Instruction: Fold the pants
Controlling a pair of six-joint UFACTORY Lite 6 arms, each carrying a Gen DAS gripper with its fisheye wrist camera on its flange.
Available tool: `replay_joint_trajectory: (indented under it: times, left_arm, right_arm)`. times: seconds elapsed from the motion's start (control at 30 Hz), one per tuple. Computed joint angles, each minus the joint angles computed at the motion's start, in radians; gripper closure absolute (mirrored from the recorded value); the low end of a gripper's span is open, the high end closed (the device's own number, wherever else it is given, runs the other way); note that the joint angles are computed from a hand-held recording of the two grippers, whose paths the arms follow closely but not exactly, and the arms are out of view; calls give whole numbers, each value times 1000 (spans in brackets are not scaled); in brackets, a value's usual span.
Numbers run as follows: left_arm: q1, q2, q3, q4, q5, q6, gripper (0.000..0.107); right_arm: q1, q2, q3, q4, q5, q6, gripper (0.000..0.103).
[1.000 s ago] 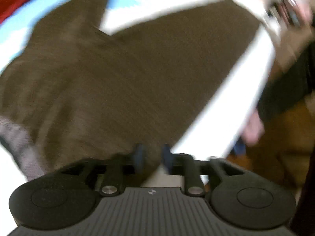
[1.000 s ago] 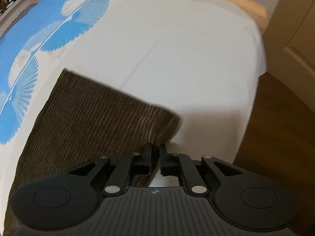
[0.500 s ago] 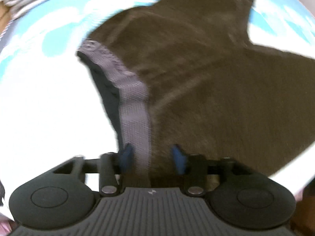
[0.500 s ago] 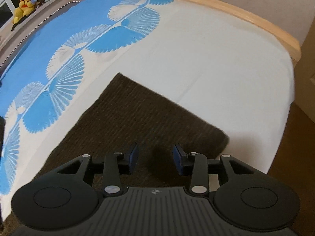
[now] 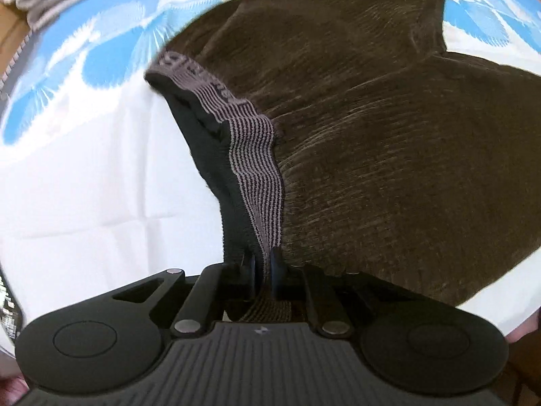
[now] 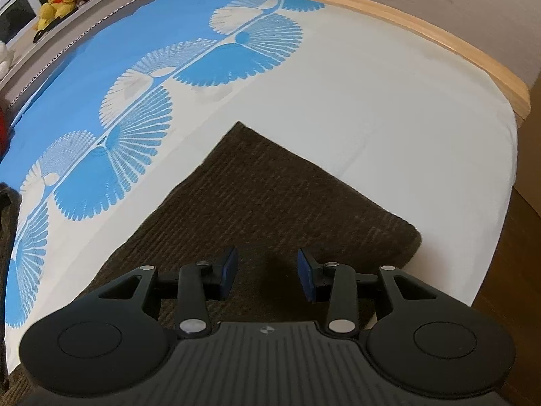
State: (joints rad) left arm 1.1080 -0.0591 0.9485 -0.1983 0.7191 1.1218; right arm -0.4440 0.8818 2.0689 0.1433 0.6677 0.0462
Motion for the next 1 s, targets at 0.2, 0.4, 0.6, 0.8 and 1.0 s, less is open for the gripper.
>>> replay_joint_trajectory:
  times: [0.2,0.4,0.6,0.8,1.0]
  left_arm:
    - [-79,2,-69,205,-91,-188,90]
    - [-131,-85,-35,-77,-137,-94,68]
    - [-356,-85,38,-26,-182,-407,68]
    - [-618,-27,174,21,-238,-837,75]
    - [-857,114,300,281,-326,-1241,89]
  right_arm:
    - [41,13,24,-49,20,38,62]
    - [69,23,51,-61,29,30,62]
    - [98,-65,-49,85,-74,-112,62]
    - [186,-137,-95,346,-133,-382,63]
    - [327,-79,9,578,-178,-610,83]
